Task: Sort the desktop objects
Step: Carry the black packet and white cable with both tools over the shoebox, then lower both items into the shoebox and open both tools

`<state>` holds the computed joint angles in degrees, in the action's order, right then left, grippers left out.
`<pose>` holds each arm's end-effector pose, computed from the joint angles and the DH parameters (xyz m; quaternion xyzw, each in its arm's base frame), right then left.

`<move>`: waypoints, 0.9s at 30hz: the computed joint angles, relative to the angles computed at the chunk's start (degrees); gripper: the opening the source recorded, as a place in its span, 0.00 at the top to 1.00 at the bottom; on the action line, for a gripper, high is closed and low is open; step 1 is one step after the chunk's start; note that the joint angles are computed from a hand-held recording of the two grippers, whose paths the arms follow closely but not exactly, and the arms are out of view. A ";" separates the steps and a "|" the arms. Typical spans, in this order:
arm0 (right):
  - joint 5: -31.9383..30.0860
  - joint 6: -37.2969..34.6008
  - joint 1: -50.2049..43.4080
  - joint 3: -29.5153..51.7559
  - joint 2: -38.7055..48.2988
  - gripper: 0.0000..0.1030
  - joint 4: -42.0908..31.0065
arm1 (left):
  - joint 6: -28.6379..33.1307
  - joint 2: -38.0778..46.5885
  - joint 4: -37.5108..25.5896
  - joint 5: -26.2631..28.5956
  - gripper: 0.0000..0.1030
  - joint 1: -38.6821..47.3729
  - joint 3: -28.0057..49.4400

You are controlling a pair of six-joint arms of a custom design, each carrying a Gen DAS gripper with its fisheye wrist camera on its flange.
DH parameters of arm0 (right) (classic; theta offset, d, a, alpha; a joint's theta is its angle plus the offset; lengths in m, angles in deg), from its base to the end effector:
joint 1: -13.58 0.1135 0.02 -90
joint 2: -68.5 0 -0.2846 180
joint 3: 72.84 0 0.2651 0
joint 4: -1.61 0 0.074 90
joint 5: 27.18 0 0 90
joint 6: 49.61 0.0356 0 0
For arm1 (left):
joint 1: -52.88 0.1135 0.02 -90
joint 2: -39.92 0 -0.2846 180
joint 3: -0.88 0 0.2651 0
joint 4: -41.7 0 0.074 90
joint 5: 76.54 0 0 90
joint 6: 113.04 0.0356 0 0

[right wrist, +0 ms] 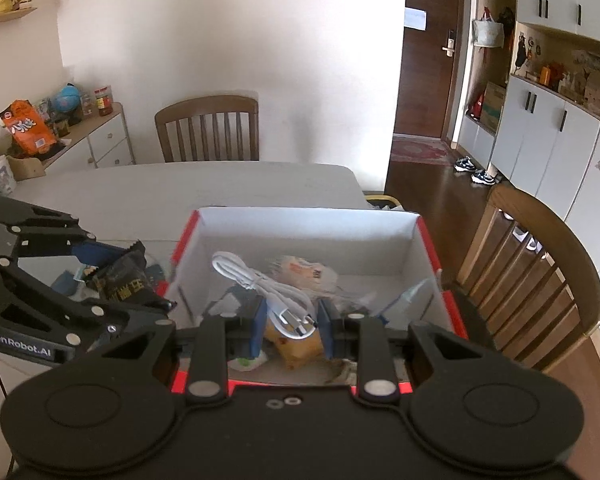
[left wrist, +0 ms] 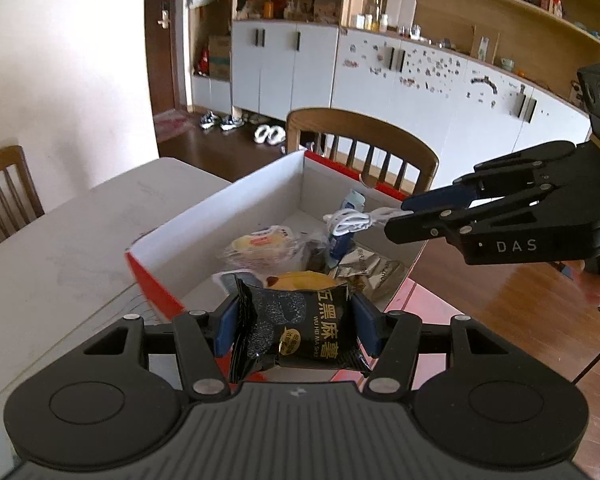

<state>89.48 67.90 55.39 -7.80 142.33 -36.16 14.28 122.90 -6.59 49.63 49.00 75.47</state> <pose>0.2160 0.1718 0.2695 -0.0279 0.9076 0.0286 0.4180 0.3018 -0.0415 0.2714 0.4037 0.8212 -0.2064 0.3466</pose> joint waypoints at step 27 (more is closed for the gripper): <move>-13.15 -13.52 -15.63 -0.16 7.44 0.74 4.38 | -11.84 21.96 -8.53 -17.01 0.44 -16.14 18.04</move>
